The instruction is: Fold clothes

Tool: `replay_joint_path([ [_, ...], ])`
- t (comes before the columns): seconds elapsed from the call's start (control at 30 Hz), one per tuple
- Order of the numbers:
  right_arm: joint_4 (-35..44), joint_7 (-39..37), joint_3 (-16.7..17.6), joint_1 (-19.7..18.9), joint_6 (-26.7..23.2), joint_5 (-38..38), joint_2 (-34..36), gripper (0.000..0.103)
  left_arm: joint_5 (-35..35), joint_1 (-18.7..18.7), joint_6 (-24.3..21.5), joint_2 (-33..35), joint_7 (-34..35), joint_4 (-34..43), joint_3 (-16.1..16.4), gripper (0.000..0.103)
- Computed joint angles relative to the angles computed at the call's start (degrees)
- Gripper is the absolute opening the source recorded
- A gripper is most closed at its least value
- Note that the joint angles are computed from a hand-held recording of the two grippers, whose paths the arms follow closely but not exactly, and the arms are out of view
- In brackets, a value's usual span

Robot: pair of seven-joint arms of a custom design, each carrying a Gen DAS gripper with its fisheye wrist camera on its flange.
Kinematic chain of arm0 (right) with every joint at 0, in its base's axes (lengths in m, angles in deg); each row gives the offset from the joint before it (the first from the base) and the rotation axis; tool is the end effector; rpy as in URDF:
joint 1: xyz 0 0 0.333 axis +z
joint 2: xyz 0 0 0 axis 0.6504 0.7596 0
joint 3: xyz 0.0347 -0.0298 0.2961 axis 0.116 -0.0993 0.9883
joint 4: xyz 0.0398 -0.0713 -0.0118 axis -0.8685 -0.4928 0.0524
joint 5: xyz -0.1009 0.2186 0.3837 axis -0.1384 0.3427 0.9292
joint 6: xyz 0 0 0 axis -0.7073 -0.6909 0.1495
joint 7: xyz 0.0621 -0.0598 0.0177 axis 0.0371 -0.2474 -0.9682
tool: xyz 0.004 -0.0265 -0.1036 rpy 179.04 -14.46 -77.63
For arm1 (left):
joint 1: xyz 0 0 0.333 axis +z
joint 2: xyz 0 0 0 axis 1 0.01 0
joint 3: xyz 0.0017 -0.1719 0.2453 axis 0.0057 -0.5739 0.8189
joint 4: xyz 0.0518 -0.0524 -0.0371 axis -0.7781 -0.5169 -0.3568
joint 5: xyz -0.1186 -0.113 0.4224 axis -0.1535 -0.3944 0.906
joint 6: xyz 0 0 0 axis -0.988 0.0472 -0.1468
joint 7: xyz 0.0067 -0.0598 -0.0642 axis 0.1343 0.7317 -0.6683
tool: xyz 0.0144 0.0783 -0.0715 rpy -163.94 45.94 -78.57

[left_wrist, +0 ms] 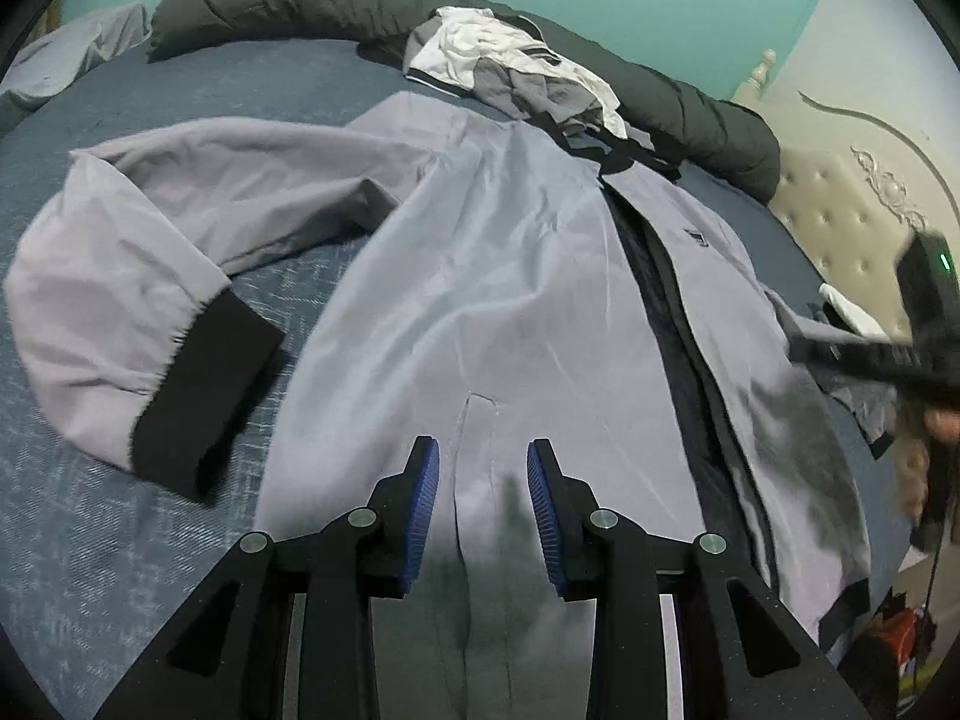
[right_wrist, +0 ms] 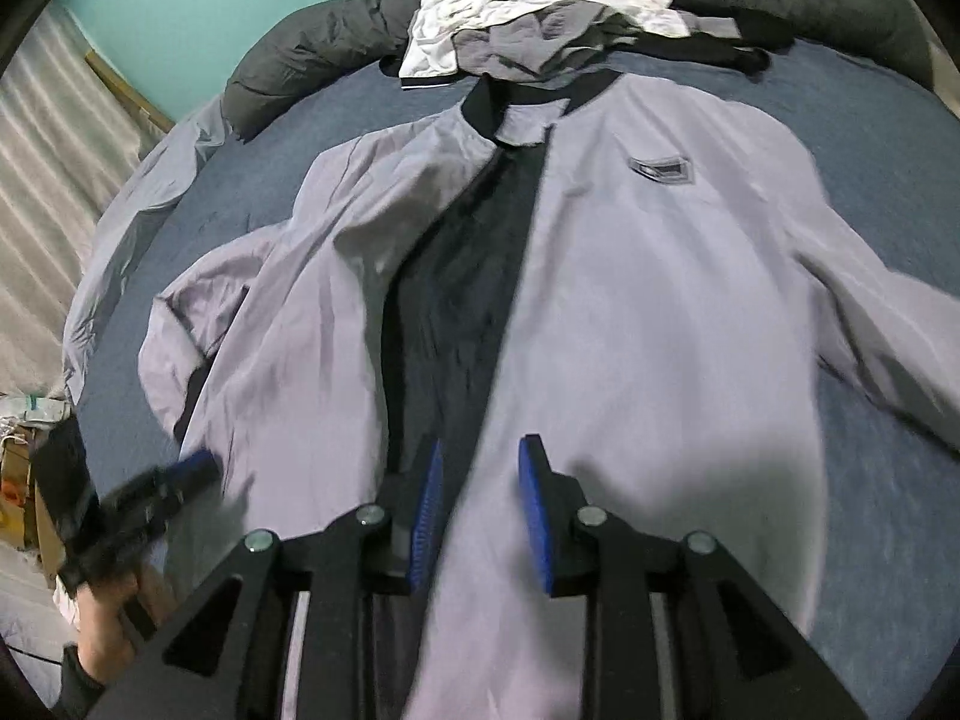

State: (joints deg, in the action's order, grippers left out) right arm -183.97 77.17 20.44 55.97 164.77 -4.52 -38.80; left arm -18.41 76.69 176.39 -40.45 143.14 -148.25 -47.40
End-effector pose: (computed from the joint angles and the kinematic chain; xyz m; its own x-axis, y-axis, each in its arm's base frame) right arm 0.4519 0.1196 0.4075 -0.1422 -0.9343 -0.3268 -0.8555 0.2821 -0.4343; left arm 0.5400 -0.1893 0.3573 -0.5103 -0.7965 0.3241 -0.7801 0.2702 -0.5642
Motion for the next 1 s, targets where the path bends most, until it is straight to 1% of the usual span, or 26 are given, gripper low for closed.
replay_joint_path([
  [0.1,5.03,-2.03,-1.75,1.51,3.51,2.69,7.62,0.027,-1.41,0.29,-1.3,0.36,1.05,0.61,0.39,0.034],
  [0.17,8.14,-2.63,-1.71,1.49,4.75,3.7,11.65,0.028,-1.85,0.59,-1.72,0.67,1.87,1.12,0.43,0.04],
  [0.27,13.51,-4.03,-1.53,1.43,6.66,5.62,18.06,0.031,-2.22,1.08,-2.14,1.09,2.09,1.85,0.38,0.041],
  [0.37,17.66,-5.72,-1.08,1.02,7.95,8.03,22.68,0.037,-2.97,1.37,-2.59,1.38,2.37,2.44,0.22,0.042],
  [0.43,20.17,-5.98,-0.45,0.28,8.5,8.6,25.41,0.045,-3.48,1.5,-3.25,1.7,2.79,2.91,0.08,0.044],
  [0.47,21.6,-5.39,-0.06,-0.28,8.56,7.97,26.96,0.047,-3.17,1.53,-2.96,1.83,2.73,2.98,-0.1,0.045],
  [0.53,23.48,-4.52,0.55,-1.21,8.47,7.04,28.99,0.048,-2.55,1.54,-2.42,2.07,2.61,3.12,-0.4,0.045],
  [0.63,26.57,-1.55,1.08,-2.27,7.5,2.76,32.16,0.048,-2.11,1.58,-2.16,2.38,2.65,3.39,-0.61,0.045],
  [0.77,30.4,1.39,1.2,-2.68,6.44,-2.74,35.74,0.048,-2.83,1.96,-3.13,2.73,2.63,3.92,-0.52,0.045],
  [0.9,32.46,-2.08,2.75,-3.97,8.65,1.58,37.93,0.048,-3.41,2.3,-3.81,2.94,2.81,4.29,-0.55,0.045],
  [1.0,34.4,-2.76,2.99,-4.07,8.05,2.05,39.93,0.054,-3.56,2.45,-3.74,3.13,2.8,4.41,-0.66,0.045],
])
